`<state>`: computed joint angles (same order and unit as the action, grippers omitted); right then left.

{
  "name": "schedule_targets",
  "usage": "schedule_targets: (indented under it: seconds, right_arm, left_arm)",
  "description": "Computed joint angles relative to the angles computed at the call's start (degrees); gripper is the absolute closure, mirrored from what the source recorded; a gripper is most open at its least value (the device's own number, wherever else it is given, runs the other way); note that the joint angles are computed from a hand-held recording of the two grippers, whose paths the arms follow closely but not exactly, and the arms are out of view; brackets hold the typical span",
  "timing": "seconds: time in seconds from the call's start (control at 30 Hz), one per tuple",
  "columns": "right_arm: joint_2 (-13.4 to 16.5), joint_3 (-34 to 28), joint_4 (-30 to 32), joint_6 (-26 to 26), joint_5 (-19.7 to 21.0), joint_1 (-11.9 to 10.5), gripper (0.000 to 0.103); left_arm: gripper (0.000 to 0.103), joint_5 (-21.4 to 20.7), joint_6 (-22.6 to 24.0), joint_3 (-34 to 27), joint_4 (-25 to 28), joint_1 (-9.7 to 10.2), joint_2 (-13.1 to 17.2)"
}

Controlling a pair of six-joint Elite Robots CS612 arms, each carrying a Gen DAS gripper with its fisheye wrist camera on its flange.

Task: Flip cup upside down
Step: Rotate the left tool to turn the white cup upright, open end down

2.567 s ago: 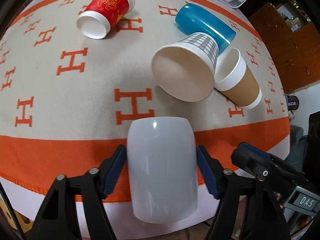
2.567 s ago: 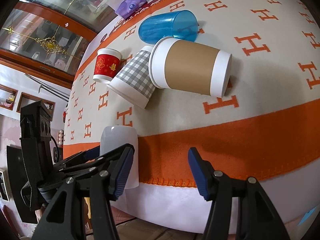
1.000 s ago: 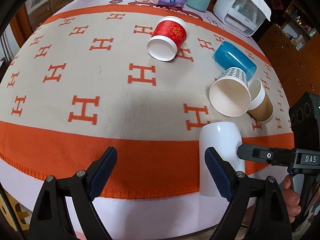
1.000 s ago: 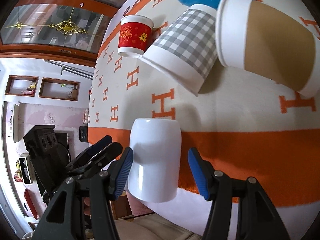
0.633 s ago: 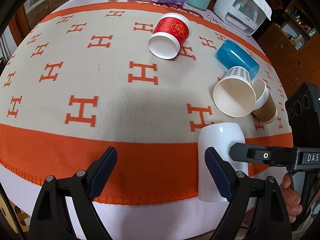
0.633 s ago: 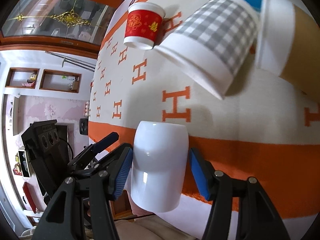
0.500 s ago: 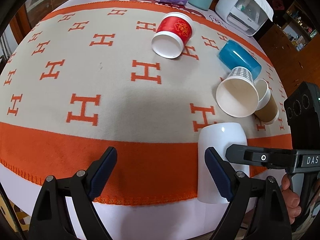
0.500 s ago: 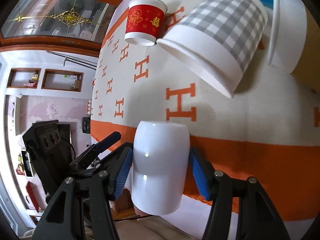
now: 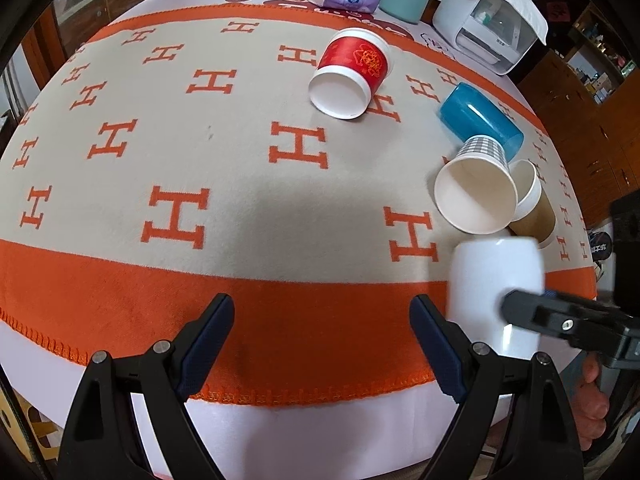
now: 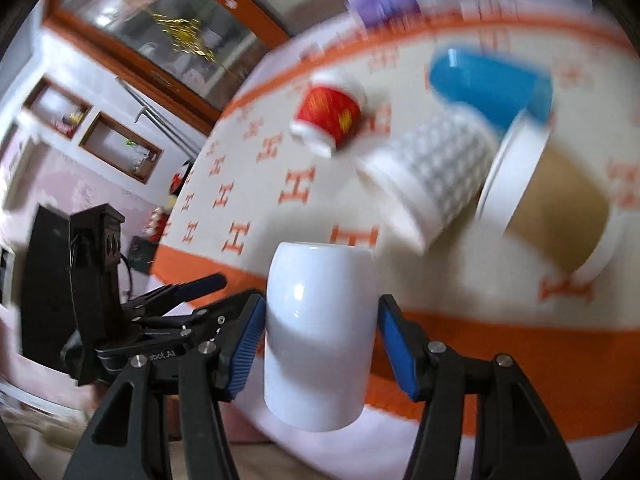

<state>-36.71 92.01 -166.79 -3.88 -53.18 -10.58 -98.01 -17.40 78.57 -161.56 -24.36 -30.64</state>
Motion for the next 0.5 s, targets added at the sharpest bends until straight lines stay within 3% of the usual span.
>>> schedule_targets:
  seconds: [0.23,0.37,0.5]
  right_arm:
    - [2.31,1.86,-22.56,-2.92,-6.52,1.63,0.046]
    - [4.4,0.66,-27.77,-3.24,-7.63,2.33,0.046]
    - [5.97,-0.17,-30.65,-2.92,-8.06,2.77,0.046]
  left_arm:
    - [0.015,3.53,-2.03,0.91,-4.13,-0.67,-0.34]
    - [0.015,6.35,-3.94,1.7,-6.73,-0.89,-0.39]
    - [0.015,6.28,-6.4,2.24,-8.22,-0.58,-0.23]
